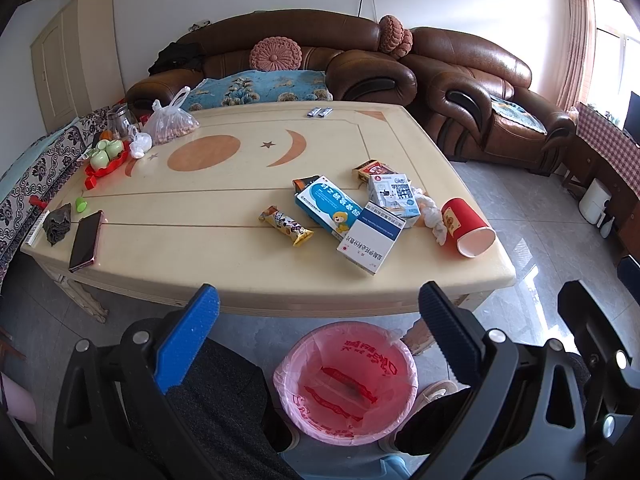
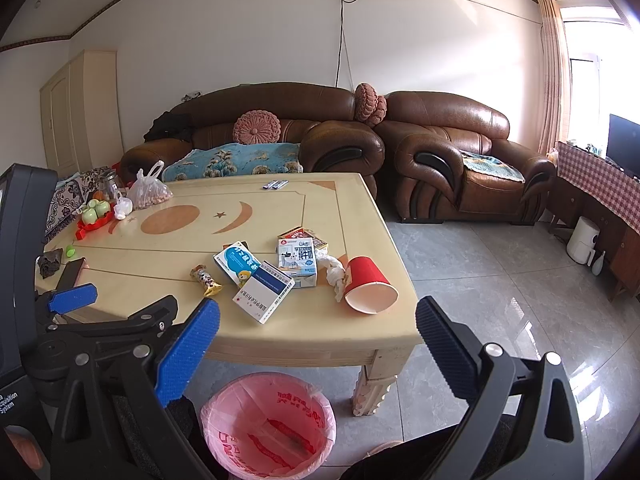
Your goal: Collect trash
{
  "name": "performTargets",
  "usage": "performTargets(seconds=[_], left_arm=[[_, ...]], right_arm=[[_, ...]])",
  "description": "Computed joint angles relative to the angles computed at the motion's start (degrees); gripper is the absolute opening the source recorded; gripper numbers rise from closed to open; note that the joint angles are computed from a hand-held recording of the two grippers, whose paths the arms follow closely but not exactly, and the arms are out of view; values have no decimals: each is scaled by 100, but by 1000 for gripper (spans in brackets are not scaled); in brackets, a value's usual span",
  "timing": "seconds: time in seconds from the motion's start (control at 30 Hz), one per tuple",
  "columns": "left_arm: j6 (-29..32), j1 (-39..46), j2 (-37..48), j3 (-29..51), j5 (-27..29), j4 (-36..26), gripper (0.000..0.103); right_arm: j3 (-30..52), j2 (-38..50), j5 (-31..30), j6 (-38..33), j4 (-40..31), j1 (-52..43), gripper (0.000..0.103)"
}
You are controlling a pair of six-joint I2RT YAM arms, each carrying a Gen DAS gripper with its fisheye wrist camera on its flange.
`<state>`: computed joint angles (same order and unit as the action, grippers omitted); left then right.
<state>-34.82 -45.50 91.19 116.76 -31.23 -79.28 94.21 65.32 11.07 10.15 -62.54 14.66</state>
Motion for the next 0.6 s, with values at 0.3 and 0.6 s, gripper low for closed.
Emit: performTargets(seconds=[0.3,0.6], left_arm=[[-22,-16,12,18,-17,-15,98],[-30,-7,10,24,1,-29,98]], right_arm=[[-21,-10,-8,2,8,1,96],[-22,-10,-6,5,6,5,96]])
